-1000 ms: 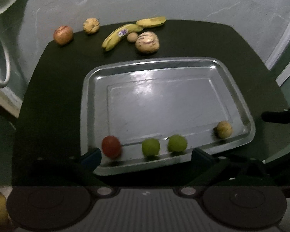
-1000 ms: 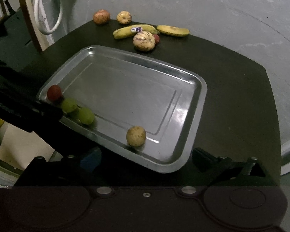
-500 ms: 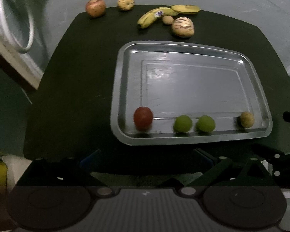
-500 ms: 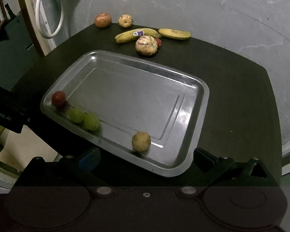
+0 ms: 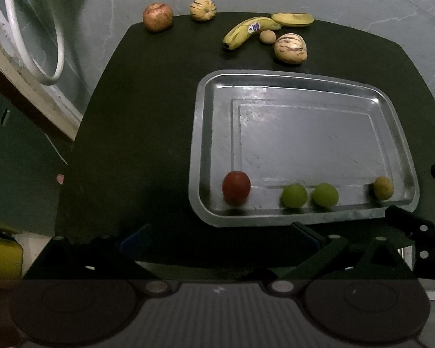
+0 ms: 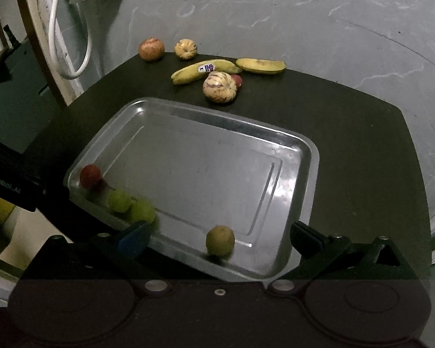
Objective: Organize fruits
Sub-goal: 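Lift both open tools away from the tray, then move the left tool to the banana while the right tool approaches the striped melon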
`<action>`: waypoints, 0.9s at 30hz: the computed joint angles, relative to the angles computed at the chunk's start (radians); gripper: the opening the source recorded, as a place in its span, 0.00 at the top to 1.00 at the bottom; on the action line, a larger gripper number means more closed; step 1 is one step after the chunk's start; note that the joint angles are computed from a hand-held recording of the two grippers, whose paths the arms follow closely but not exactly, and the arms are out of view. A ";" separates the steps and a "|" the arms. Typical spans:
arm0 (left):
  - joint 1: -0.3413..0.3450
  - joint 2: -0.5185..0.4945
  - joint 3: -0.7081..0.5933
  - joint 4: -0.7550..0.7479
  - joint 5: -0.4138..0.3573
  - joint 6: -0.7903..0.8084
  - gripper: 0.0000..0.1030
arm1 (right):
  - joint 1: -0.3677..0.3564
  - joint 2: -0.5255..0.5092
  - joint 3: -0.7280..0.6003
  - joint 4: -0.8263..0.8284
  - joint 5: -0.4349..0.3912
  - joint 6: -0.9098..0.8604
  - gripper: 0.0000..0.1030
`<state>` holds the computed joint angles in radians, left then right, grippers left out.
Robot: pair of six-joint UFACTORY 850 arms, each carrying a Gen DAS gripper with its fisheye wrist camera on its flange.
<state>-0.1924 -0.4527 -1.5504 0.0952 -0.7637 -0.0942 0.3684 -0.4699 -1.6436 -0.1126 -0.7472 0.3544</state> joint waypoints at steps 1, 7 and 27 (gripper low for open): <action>0.002 -0.008 -0.010 -0.001 -0.003 0.005 0.01 | -0.001 -0.009 -0.011 -0.003 -0.003 0.003 0.01; 0.018 -0.071 -0.092 -0.025 -0.026 0.050 0.01 | -0.009 -0.071 -0.090 -0.040 -0.016 0.042 0.01; 0.078 -0.484 -0.698 -0.118 -0.174 0.241 0.01 | -0.029 -0.395 -0.546 -0.075 -0.187 0.044 0.01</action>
<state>-0.1143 -0.9367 -2.2487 -0.0225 -0.9377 0.1464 0.3391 -0.8652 -2.1894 -0.1876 -0.9339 0.3981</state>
